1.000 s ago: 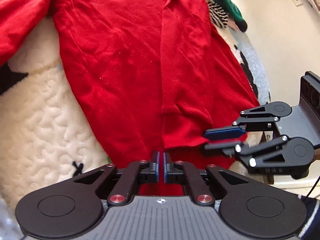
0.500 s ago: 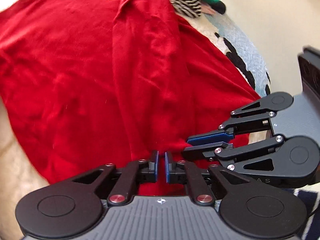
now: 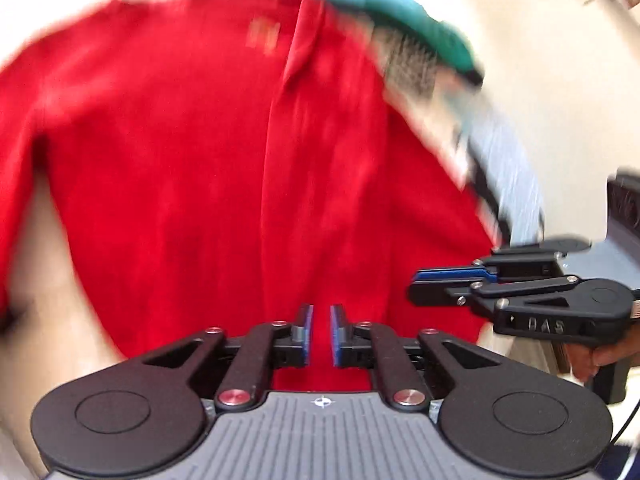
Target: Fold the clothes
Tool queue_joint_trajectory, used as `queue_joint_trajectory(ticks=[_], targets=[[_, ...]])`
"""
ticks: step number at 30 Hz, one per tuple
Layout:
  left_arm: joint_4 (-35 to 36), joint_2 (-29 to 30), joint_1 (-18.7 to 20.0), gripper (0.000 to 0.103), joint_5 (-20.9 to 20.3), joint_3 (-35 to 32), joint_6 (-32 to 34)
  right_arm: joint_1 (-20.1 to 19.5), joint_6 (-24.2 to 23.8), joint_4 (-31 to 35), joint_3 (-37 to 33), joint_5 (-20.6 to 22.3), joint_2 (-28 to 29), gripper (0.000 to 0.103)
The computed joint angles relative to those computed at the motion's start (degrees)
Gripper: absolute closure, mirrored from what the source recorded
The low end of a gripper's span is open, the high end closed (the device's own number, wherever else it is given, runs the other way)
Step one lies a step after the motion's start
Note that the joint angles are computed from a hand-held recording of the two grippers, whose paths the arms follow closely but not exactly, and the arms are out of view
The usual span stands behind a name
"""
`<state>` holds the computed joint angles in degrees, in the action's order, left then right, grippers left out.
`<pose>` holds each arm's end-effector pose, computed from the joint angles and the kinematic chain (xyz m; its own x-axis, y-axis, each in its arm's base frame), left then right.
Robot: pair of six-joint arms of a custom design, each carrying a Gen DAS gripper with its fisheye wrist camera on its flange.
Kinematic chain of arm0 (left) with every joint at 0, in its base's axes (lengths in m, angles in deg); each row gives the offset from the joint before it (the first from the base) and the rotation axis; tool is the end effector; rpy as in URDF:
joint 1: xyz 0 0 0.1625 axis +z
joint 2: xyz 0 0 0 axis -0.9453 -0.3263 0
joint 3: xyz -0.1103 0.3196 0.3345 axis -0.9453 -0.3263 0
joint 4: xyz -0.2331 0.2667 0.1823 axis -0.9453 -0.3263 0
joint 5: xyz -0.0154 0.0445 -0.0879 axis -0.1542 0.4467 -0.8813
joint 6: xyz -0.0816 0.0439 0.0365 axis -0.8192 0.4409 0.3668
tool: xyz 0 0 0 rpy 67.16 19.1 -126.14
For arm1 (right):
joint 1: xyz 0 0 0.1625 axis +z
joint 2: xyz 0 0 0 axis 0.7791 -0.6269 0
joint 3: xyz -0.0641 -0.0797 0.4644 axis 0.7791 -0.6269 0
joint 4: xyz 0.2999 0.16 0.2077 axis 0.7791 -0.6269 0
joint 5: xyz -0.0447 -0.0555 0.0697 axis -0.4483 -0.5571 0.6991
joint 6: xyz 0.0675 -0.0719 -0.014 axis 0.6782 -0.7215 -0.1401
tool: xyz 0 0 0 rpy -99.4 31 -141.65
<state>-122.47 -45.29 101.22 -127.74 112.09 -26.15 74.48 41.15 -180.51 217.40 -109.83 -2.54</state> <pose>-0.2546 -0.3292 0.3012 -0.8185 0.5171 -0.2502 0.5368 0.8436 -0.0124 0.2602 -0.2224 0.2152 -0.9282 -0.0099 0.3720 -0.1654 0.9064 -0.3886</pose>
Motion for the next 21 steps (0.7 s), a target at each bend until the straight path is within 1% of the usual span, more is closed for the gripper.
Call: queue_joint_trajectory(ticks=[1, 2, 3, 4, 6, 8, 10, 12, 13, 15, 16, 17, 18, 20, 21], targets=[[-3.00, 3.61, 0.49, 0.078, 2.50, -1.61, 3.08, -1.48, -1.28, -3.95, 0.50, -2.39, 0.08, 0.091], [-5.95, 7.41, 1.00, 0.075, 5.03, -3.35, 6.32, -3.04, -4.30, -8.35, 0.78, -5.68, 0.97, 0.091], [-8.84, 11.12, 1.48, 0.075, 7.51, -5.26, 9.64, -4.80, -8.93, -12.38, 1.01, -7.44, 2.31, 0.091], [-10.83, 15.00, 2.23, 0.073, 9.05, -7.37, 12.68, -6.58, -13.84, -16.84, 1.19, -8.97, 3.84, 0.091], [-13.71, 22.53, 3.65, 0.072, 11.78, -12.24, 18.51, -9.82, -24.08, -22.68, 1.30, -9.99, 4.99, 0.091], [-14.59, 26.96, 4.90, 0.072, 12.59, -15.75, 21.49, -13.55, -34.43, -29.78, 1.56, -7.25, 6.30, 0.091], [-14.92, 30.15, 5.69, 0.070, 13.38, -18.34, 22.01, -16.49, -43.57, -31.60, 0.94, -4.29, 6.32, 0.091], [-14.85, 32.92, 6.95, 0.068, 13.17, -20.56, 22.02, -18.79, -52.94, -33.70, 0.78, -1.70, 7.03, 0.091], [-14.87, 34.05, 7.43, 0.067, 12.90, -21.50, 22.38, -19.75, -56.71, -34.20, 0.75, -0.87, 7.44, 0.089], [-15.31, 36.05, 7.98, 0.063, 12.29, -22.93, 22.98, -21.66, -61.62, -34.02, 0.50, 1.50, 7.83, 0.088], [-15.55, 36.56, 7.96, 0.061, 12.13, -23.29, 23.06, -22.52, -62.89, -33.75, 0.37, 2.75, 7.83, 0.088], [-16.18, 37.24, 7.92, 0.057, 12.26, -23.45, 22.90, -22.91, -63.52, -33.57, 0.16, 3.65, 8.20, 0.088], [-16.90, 37.97, 7.87, 0.056, 12.45, -23.55, 22.68, -23.21, -63.92, -33.21, -0.01, 4.45, 8.15, 0.087], [-16.98, 39.12, 7.65, 0.055, 14.11, -24.00, 21.91, -23.63, -64.47, -33.06, -0.42, 5.38, 8.36, 0.083], [-16.72, 39.67, 7.50, 0.055, 15.34, -24.26, 21.42, -23.32, -64.25, -32.60, -0.50, 5.38, 8.28, 0.084]])
